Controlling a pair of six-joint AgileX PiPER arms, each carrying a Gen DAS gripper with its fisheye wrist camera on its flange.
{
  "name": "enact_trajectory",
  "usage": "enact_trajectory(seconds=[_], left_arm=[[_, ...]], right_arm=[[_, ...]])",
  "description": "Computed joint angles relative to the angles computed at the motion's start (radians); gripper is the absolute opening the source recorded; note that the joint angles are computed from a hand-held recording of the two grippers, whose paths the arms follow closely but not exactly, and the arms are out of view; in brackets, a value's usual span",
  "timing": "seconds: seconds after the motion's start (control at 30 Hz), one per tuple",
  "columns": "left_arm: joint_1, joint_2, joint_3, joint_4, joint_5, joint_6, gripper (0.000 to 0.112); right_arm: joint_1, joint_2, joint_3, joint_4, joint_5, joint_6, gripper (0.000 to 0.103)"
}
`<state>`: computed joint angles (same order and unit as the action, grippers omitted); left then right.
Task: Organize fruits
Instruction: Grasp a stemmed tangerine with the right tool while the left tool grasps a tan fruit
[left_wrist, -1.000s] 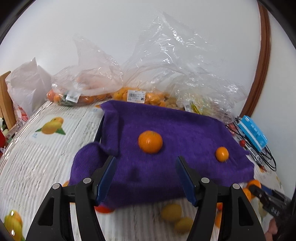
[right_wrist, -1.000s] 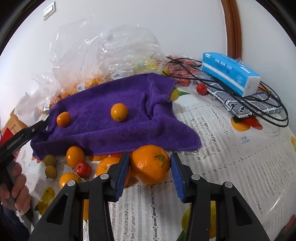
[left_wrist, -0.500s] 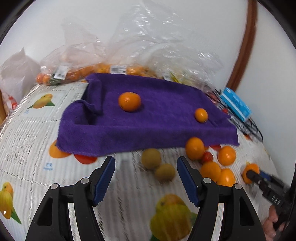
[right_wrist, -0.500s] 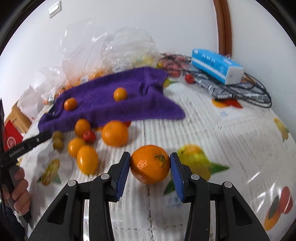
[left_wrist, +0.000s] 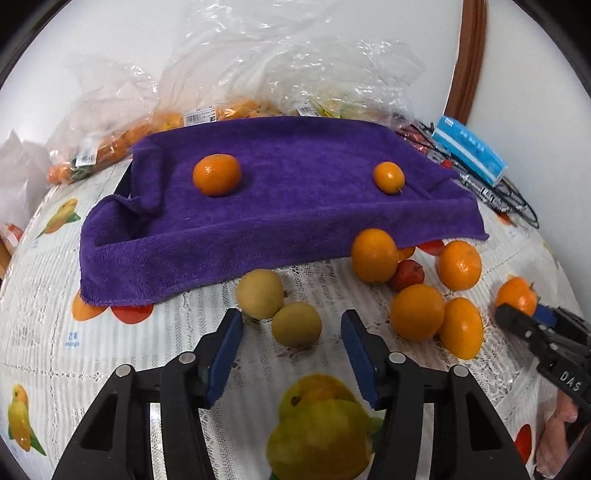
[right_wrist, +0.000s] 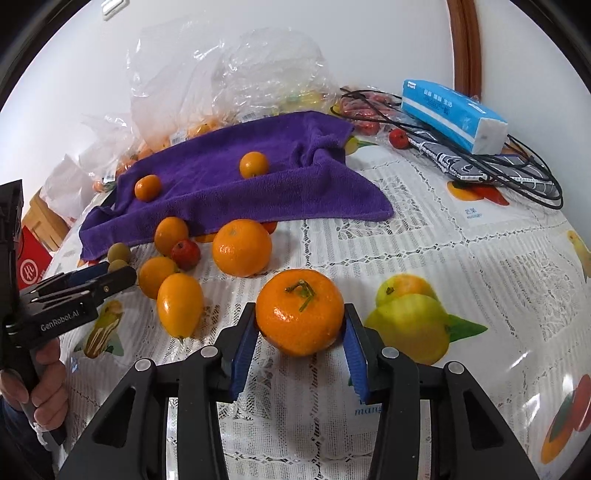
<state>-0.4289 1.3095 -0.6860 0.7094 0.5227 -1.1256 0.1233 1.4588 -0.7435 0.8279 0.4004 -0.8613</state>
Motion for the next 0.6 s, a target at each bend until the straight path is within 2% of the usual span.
enact_trajectory(seconds=[0.07,0.2,0.4,0.6], left_arm=[[-0.030,0.015,-0.015,0.030,0.037,-0.032,0.044],[-0.021,0.006,-0.011,0.014,0.018,-0.005,0.027],[0.029,-0.017,0.009,-0.049,-0.041,0.054,0.025],[0.014,-0.009,0.001,-0.031,-0.021,0.043,0.026]], right_arm=[[0.006,-0.013,0.009,-0.025,-0.025,0.036,0.044],[0.006,-0.019,0.011,-0.044,-0.031,0.066,0.044],[0.003,-0.014,0.003,-0.057,-0.020,0.075,0.044],[0.009,-0.016,0.004,-0.086,-0.032,0.110,0.044]])
